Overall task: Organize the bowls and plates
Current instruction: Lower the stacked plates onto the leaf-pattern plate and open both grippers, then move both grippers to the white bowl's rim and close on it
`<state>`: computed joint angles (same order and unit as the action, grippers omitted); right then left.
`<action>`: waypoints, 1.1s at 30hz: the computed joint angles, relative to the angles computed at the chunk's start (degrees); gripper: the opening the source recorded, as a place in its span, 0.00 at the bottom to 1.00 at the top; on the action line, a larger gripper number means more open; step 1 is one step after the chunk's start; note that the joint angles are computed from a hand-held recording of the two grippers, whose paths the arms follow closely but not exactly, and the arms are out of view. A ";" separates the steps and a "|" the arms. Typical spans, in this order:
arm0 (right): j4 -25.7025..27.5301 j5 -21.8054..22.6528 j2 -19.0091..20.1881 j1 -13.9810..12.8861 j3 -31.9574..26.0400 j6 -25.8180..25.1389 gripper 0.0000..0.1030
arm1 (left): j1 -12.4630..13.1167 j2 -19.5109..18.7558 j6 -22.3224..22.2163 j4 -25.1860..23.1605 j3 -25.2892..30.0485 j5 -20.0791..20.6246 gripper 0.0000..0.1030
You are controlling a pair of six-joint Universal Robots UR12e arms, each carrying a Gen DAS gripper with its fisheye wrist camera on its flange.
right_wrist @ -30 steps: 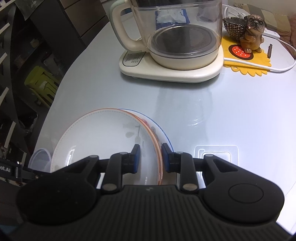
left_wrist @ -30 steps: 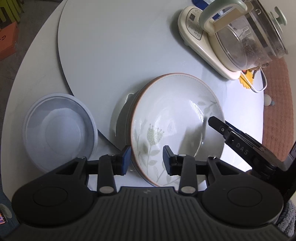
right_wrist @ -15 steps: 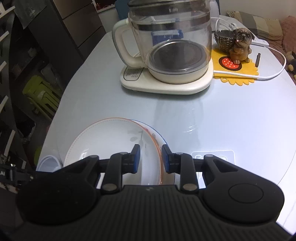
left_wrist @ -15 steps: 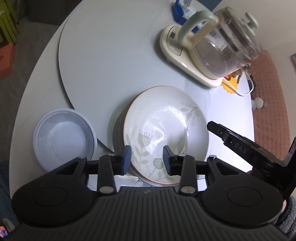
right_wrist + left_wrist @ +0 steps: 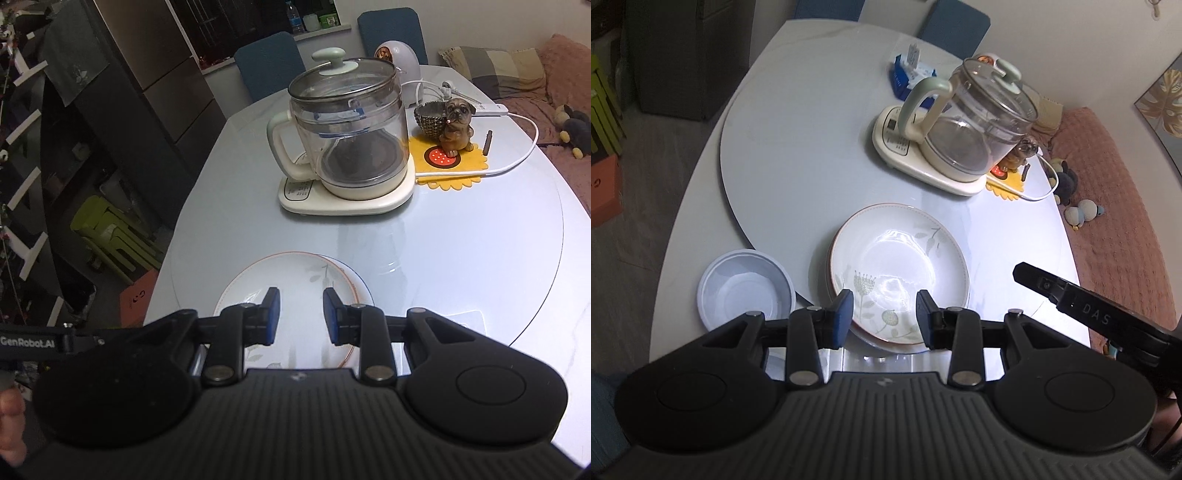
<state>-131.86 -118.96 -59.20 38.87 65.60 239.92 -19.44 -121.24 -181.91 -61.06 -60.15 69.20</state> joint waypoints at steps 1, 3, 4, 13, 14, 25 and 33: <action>0.07 -0.32 -0.11 0.37 -0.09 0.20 0.28 | 0.01 0.59 -0.01 0.92 -0.81 0.28 0.40; 0.73 -1.12 -0.26 1.10 -0.37 0.51 0.28 | 0.11 2.10 -0.31 2.87 -3.02 0.35 0.40; 0.85 -1.17 -0.42 1.50 -0.33 0.39 0.28 | 0.20 2.74 -0.50 3.61 -3.93 0.10 0.40; 1.83 -2.61 -1.48 3.97 0.32 1.29 0.29 | 0.13 7.28 0.57 7.93 -10.34 0.69 0.40; 1.81 -2.80 -1.58 4.15 0.47 1.24 0.29 | 0.07 7.69 0.70 8.29 -10.92 0.90 0.40; 2.64 -6.51 -4.79 5.77 5.28 3.33 0.30 | -1.56 10.11 2.43 7.85 -14.58 0.79 0.44; 8.93 -9.40 -8.25 6.64 9.62 12.84 0.74 | -3.77 10.47 3.87 6.15 -15.59 1.11 0.63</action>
